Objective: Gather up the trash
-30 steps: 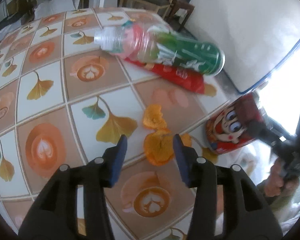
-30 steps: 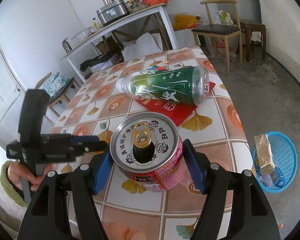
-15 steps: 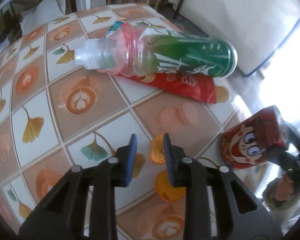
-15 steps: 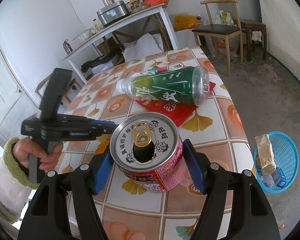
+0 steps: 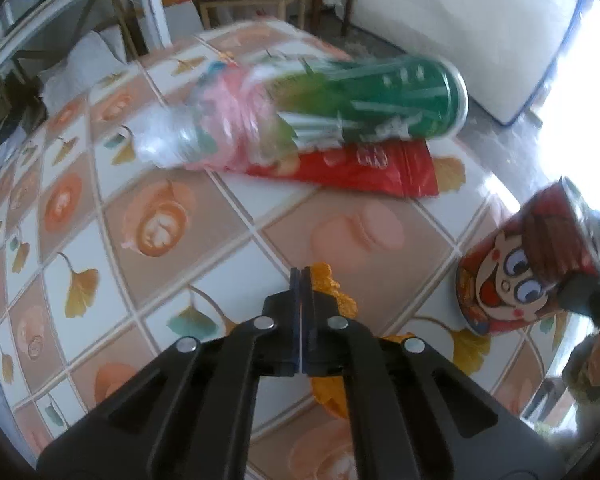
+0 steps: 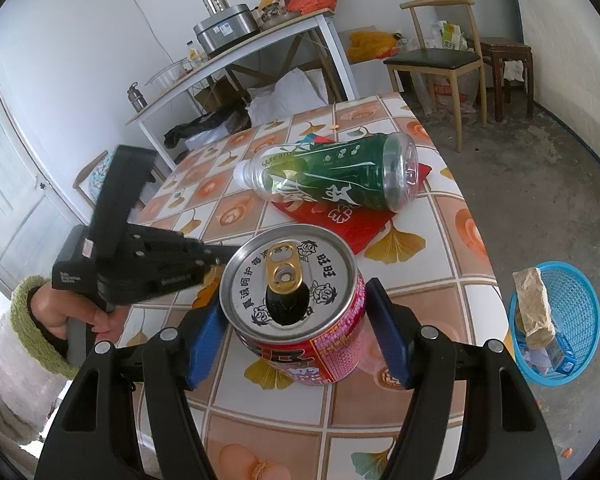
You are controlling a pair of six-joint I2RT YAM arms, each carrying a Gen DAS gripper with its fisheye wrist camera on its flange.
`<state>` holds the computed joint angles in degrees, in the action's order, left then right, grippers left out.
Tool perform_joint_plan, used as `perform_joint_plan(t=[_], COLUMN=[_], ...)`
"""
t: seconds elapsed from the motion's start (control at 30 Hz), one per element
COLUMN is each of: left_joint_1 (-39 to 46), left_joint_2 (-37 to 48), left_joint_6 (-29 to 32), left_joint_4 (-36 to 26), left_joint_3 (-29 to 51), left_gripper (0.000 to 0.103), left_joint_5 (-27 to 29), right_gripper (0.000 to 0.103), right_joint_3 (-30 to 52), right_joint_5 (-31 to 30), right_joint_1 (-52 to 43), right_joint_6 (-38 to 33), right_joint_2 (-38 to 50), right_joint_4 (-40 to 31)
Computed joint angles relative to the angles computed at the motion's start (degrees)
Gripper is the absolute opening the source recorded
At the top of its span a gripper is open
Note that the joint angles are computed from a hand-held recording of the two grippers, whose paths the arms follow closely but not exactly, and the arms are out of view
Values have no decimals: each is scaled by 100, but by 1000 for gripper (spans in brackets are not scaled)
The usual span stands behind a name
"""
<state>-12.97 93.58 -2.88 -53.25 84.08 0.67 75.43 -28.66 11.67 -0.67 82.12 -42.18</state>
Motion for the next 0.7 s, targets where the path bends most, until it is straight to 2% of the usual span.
perform_joint_plan(t=[0.3, 0.4, 0.53, 0.7], left_joint_1=[112, -45, -248, -171], left_joint_2=[-799, -926, -1014, -1246], left_joint_6=[-292, -323, -298, -388], left_joint_4=[-272, -388, -348, -268], left_joint_3=[-13, -172, -472, -598], left_gripper=[0, 0, 0, 0], left_joint_5=[528, 459, 105, 127], right_gripper=[66, 66, 66, 66], right_joint_3=[-12, -18, -19, -37], right_joint_5=[-28, -24, -41, -31], right_joint_1=[-28, -21, -46, -29], right_joint_6=[-22, -13, -35, -6], right_joint_2=[-5, -9, -9, -18], right_joint_4=[1, 5, -3, 18])
